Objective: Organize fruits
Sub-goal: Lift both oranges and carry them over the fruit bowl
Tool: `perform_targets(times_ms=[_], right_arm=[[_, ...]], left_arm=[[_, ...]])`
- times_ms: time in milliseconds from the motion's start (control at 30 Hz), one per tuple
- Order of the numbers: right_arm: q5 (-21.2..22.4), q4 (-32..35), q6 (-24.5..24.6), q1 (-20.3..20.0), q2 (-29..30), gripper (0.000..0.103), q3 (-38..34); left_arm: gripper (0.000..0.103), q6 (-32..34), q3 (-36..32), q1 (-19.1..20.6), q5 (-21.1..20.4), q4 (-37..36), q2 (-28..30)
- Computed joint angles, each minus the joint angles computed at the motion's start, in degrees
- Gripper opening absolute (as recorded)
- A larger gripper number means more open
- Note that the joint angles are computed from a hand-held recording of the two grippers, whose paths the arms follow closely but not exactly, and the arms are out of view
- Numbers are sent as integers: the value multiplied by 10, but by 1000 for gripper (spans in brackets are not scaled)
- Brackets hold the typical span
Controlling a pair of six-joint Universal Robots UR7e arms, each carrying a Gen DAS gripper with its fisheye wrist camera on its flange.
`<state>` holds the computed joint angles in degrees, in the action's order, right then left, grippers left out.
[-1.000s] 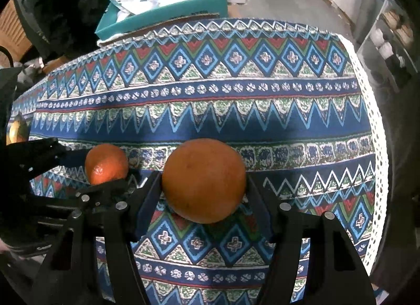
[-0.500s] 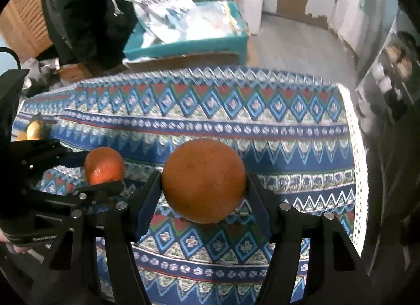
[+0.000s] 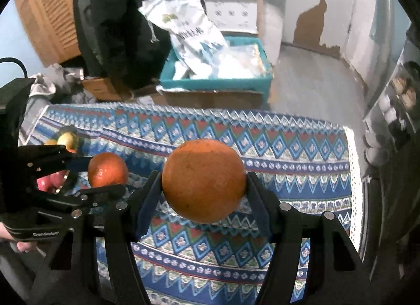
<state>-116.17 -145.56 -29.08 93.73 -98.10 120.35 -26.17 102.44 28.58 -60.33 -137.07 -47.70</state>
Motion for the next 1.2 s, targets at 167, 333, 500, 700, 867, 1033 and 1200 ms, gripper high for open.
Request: perform_targets(times_ms=[167,333,500,700,867,1033,1200], right_arm=[[3,1,6,24,0,64,-4],[7,5,15,53,3,64,-10],[10,12,23,81,10,64,-18],[15,17,29,111,26,64,-27],[24,20,37,127,50,64,-35],[27,25,46,141,78,64,-45],[33,26,52,154,106,64,-55]], left_arm=[[46,-6,15,-11,13,2,-30],[46,-10,30,-21,23,1,-59],[46,-16,44,-30,36,5,-89],[46,-27,63,-37,51,8,-125],[46,-37,79,-36,61,11,-154],[46,-54,94,-30,70,20,-178],[46,-70,113,-22,78,30,-207]])
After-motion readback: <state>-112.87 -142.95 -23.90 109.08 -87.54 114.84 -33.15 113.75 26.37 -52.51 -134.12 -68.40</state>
